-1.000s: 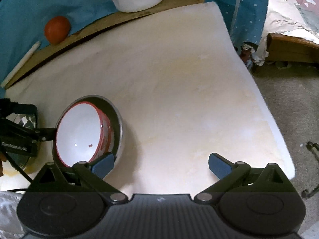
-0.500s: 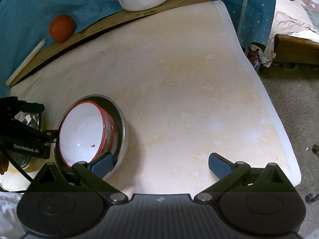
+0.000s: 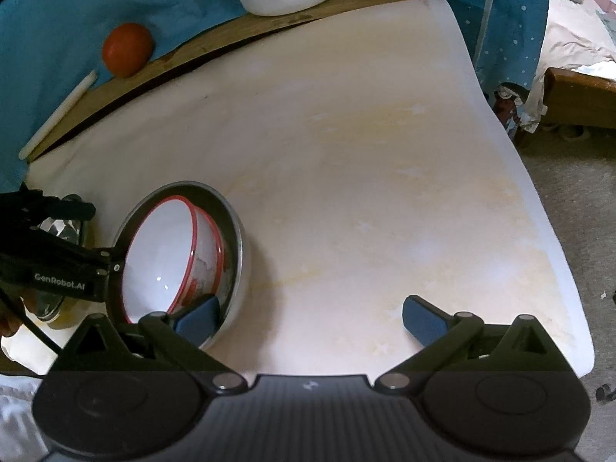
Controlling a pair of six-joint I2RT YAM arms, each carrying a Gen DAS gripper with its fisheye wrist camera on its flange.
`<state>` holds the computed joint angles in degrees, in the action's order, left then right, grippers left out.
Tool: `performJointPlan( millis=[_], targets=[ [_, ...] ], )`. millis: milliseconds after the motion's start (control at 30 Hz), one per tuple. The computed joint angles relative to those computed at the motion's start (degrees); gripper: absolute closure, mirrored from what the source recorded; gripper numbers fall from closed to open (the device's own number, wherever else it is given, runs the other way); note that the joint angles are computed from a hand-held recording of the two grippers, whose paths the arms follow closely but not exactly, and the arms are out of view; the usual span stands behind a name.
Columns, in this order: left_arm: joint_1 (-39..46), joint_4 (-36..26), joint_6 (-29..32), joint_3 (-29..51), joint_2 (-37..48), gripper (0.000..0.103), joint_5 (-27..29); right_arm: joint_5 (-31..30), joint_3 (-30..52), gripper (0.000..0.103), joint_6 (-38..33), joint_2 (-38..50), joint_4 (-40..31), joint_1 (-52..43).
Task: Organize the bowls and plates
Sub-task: 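Move both grippers to the rim of the steel bowl, then close both grippers on the steel bowl rim and lift the nested bowls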
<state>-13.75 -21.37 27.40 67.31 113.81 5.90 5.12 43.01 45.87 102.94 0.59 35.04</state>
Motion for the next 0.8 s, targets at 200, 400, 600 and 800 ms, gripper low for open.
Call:
performJointPlan(
  millis=[200, 400, 600, 800],
  targets=[
    [0.06, 0.74, -0.97, -0.89, -0.48, 0.002, 0.05, -1.06, -0.73, 0.003, -1.23, -0.44, 0.89, -0.58],
    [1.4, -1.56, -2.22, -0.16, -0.49, 0.026, 4.73, -3.0, -1.43, 0.013, -3.0, -1.12, 2.41, -1.38],
    [2.5, -4.16, -3.46, 0.94, 0.49, 0.063, 11.11, -10.14, -6.37, 0.035, -2.63, -1.43, 12.18, -4.16],
    [1.98, -3.94, -6.08, 0.15, 0.05, 0.071, 11.26, -9.0, -3.31, 0.039, -4.63, -1.87, 6.81, -3.15]
  ],
)
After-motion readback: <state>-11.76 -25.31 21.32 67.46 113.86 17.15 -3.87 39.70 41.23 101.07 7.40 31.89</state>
